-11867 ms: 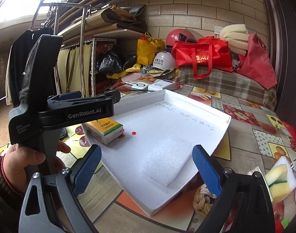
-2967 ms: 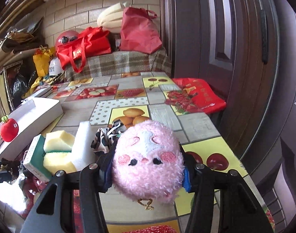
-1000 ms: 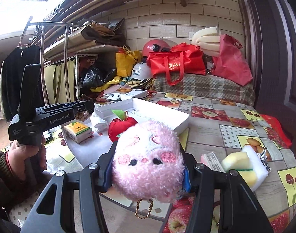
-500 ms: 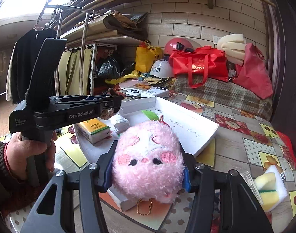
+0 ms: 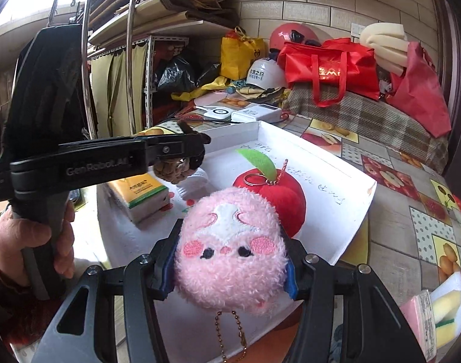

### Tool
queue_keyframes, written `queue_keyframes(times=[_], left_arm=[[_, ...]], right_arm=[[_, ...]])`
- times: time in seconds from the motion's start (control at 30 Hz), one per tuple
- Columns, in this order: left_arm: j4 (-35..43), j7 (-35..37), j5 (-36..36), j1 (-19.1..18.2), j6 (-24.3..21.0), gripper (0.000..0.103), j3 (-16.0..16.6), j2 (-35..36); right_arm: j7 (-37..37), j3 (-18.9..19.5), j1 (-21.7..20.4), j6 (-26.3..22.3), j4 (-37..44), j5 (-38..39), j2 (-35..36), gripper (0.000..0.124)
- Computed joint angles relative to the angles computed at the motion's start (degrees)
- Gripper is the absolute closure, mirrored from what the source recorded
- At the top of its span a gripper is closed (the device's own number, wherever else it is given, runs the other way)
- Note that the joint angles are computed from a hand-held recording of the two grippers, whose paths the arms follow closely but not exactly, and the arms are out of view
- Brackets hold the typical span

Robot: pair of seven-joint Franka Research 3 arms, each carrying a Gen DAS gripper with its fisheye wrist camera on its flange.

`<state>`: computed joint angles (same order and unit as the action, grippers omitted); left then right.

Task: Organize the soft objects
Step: 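Lower the rope and pink toy into the white box and open both grippers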

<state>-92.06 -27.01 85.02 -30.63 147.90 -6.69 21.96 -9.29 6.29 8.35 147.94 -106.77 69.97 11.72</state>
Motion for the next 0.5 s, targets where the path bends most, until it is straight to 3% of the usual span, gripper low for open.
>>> queue_keyframes(times=[0.27,0.33,0.37,0.47,0.5], left_arm=[[-1.0,-1.3,-1.0,-0.2,-2.9,0.08,-0.3,-0.8],[-1.6,-2.5,-1.3,-0.2,-3.8,0.078,-0.3,-1.2],[-2.0,-3.5,-1.1,-0.2,-4.3,0.072,-0.3,-1.4],[-3.9,-8.0,0.4,0.0,-5.3,0.027,-0.3,-2.7],[-4.6,-9.7,1.2,0.2,-5.4,0.02,-0.4,-3.1]], right_arm=[[10.6,1.6,1.2,8.4,8.3,-4.8,6.9,0.068],[11.1,2.5,0.5,8.8,8.0,-5.6,6.8,0.056],[8.4,3.6,-0.4,9.4,7.3,-3.4,6.3,0.038],[-4.1,5.8,-1.9,11.0,4.8,7.0,4.0,0.036],[-7.4,5.8,-1.5,11.6,4.3,9.6,3.5,0.034]])
